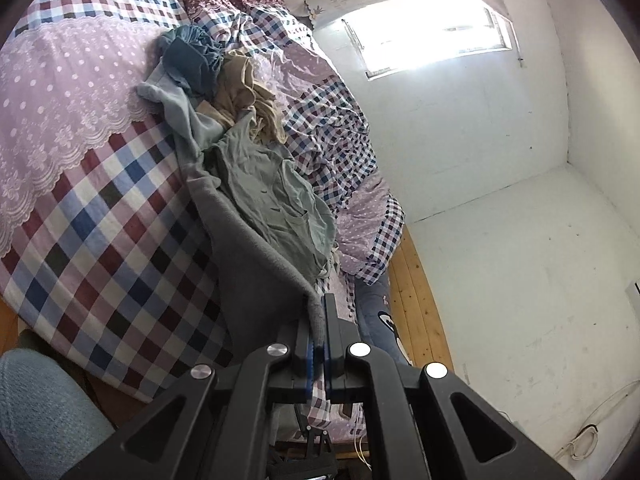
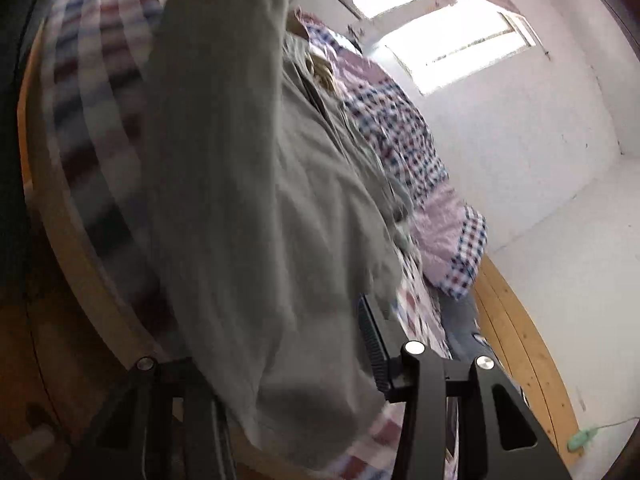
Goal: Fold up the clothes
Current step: 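Lift the grey T-shirt edge with both grippers and fold it over the pile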
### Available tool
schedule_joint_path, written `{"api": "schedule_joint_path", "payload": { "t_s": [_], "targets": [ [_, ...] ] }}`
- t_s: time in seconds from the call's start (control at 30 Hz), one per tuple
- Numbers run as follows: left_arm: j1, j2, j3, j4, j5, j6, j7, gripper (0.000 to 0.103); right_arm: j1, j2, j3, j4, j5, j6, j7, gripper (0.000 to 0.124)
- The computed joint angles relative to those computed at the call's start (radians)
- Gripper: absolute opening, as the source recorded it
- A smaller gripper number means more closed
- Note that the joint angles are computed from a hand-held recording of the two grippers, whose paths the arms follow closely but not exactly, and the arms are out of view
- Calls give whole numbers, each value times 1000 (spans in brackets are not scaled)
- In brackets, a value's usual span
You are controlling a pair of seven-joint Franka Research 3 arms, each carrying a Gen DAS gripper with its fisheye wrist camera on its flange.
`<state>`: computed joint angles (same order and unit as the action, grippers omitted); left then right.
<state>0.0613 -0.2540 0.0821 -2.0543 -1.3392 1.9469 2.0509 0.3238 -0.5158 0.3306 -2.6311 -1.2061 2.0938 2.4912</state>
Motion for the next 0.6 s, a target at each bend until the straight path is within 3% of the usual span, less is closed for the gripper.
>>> {"api": "schedule_joint_path", "payload": {
  "t_s": [0.23,0.6],
  "targets": [
    [2,13,0,33,-11,3,-5,1,-19,-108,-26,-107,58,-38,-81,48],
    [16,32,-2,51,4,6,-22,1,-41,-250,18,-177,60,-32,-126,47]
  ]
}}
